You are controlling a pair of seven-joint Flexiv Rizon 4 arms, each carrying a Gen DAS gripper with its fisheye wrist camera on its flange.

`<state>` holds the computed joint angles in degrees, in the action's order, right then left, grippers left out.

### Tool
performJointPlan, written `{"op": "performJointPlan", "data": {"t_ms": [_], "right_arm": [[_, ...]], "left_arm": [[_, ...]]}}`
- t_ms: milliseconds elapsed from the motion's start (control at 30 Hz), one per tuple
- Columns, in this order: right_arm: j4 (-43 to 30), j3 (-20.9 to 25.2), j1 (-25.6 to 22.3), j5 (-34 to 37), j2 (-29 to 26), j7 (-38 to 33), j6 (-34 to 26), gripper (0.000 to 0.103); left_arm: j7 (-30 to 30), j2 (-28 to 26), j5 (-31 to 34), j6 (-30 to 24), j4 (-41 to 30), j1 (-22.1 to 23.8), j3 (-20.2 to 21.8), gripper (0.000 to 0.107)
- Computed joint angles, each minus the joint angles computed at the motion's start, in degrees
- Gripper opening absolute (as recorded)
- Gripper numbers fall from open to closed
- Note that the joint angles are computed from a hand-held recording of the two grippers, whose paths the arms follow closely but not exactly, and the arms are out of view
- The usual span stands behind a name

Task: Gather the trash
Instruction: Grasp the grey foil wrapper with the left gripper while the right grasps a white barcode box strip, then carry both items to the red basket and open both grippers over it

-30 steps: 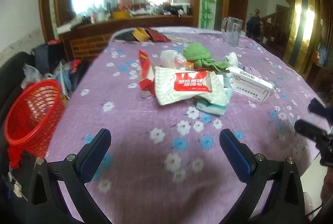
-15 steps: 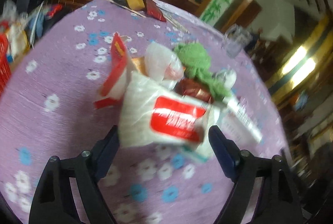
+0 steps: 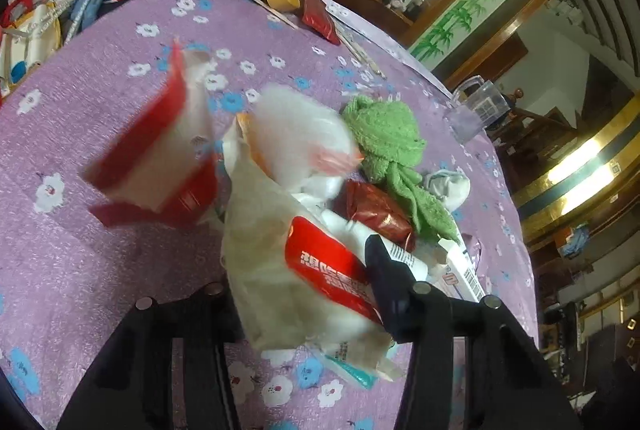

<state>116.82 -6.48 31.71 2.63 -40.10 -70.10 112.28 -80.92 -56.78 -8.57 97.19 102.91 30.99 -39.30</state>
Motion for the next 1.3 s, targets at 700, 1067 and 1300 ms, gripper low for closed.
{"op": "performJointPlan", "data": {"t_ms": [700,1067,1300], "right_arm": [[-14.9,6.8,-10.1,-15.8,-7.5,-1.6,-13.7,0.026],[-9.4,9.6,-10.6,-14.1,-4.9,1.0,-8.7,0.015],[-4.9,7.4,-7.7,-10.9,-2.6,1.8,-3.1,0.014]], "left_arm": [[6.7,6.4,16.2,9.1,13.0,7.6,-0.7,0.033],[6.4,7.2,15.7,10.3,12.3,2.8,4.1,0.033],[5.4,8.0,18.7,11.5,13.9,5.1,2.3,0.032]]}}
